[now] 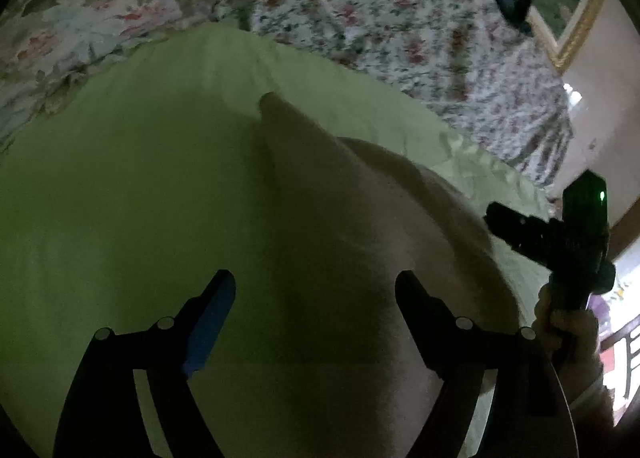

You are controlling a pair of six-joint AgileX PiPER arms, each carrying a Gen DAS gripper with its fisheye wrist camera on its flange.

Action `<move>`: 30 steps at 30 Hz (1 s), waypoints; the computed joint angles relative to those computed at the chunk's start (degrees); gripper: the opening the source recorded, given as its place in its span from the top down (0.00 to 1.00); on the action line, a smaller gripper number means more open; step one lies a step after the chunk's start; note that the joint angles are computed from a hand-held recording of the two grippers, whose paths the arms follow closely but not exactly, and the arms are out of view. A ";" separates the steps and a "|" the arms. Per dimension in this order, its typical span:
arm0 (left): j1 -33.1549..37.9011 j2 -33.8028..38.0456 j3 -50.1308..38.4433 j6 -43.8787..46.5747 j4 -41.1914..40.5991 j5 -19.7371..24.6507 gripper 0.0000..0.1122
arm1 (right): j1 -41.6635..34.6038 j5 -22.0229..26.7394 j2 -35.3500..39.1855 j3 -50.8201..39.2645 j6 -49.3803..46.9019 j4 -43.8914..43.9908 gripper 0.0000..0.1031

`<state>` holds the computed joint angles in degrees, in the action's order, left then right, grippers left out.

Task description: Fold small clothes

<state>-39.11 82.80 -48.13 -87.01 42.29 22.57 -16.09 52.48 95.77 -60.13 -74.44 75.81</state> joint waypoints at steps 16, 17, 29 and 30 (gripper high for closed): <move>-3.89 10.61 -9.93 6.96 -3.29 7.00 0.25 | 0.15 -3.51 3.99 0.15 -1.00 3.38 0.92; -3.14 10.37 -9.58 8.21 -5.50 5.98 0.25 | 0.63 -4.47 5.31 -0.28 -0.65 3.47 0.92; -26.66 -3.20 -0.37 -11.79 8.20 22.55 0.26 | -9.69 4.88 -5.95 12.74 -6.98 3.38 0.81; -29.89 -3.55 0.45 -14.24 8.99 24.60 0.26 | -11.01 5.87 -6.97 14.63 -8.16 3.21 0.80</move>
